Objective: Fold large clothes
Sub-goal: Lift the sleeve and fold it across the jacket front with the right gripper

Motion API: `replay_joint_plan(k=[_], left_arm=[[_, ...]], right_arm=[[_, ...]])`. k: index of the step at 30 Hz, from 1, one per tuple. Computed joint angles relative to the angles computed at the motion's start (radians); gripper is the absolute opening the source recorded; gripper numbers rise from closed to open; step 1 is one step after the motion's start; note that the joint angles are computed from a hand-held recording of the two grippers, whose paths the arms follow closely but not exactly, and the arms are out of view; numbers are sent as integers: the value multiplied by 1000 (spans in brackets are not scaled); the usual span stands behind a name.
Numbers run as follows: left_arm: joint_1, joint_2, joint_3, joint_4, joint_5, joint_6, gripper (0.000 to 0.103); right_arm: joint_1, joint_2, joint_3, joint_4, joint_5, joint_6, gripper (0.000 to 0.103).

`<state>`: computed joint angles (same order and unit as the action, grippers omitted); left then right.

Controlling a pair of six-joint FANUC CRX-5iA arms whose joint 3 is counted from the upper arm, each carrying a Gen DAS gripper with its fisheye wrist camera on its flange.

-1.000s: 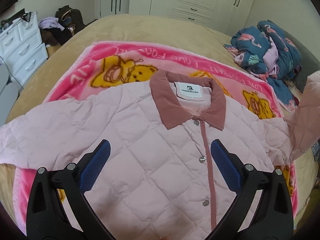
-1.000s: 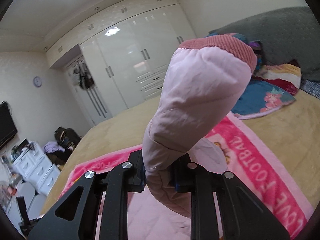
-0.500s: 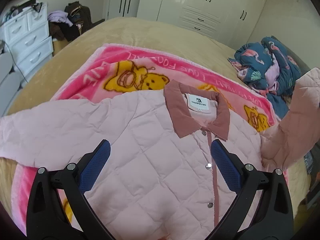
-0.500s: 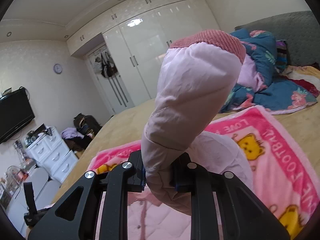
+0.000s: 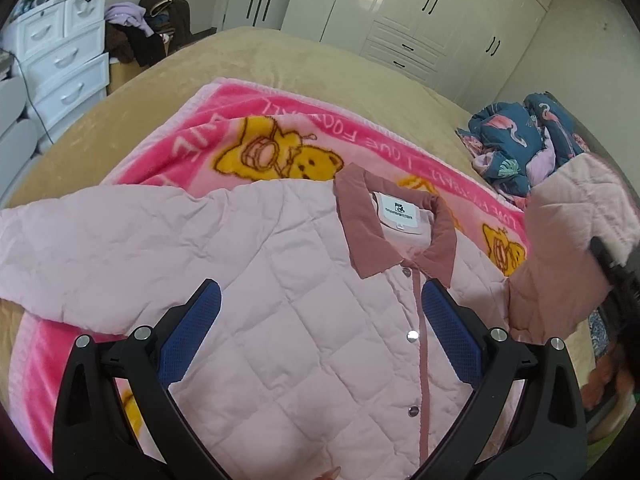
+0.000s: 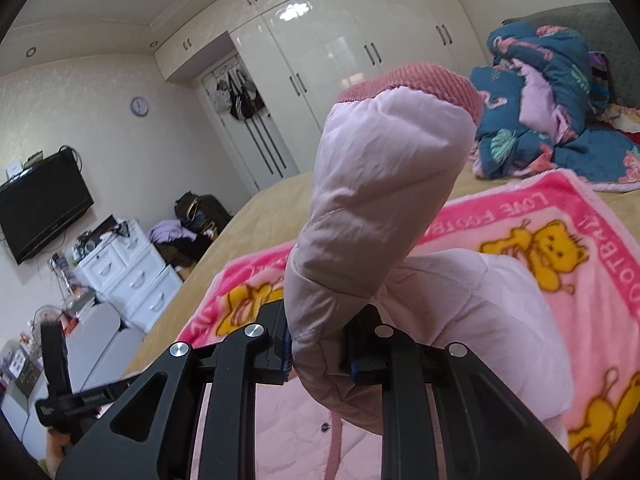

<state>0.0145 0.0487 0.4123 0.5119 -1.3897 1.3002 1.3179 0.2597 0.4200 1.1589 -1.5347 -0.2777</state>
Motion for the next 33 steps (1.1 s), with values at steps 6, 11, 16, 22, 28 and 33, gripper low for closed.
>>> replay_joint_plan(k=[6,11,16,22,28,33], left_arm=[[12,2,-26,44,-5,-1,94],[19,3,-59,92,-10,-8,94],[17,6,-70,104,-17,-7,94],[19,13,-89,137,-25,-3,94],[20,12,-119,182,-28,1,94],[18,24,-142,218,-51,6,94]], right_arm=[[-15,31,-9,-62,72,1,19],[-29,67,-3,-134,129,-12,19],[-34,112,25,-185,149,3,20],[-36,142,38,-234,187,29,25],[-31,197,116,-301,209,137,40],[-31,245,207,-416,214,247,66]])
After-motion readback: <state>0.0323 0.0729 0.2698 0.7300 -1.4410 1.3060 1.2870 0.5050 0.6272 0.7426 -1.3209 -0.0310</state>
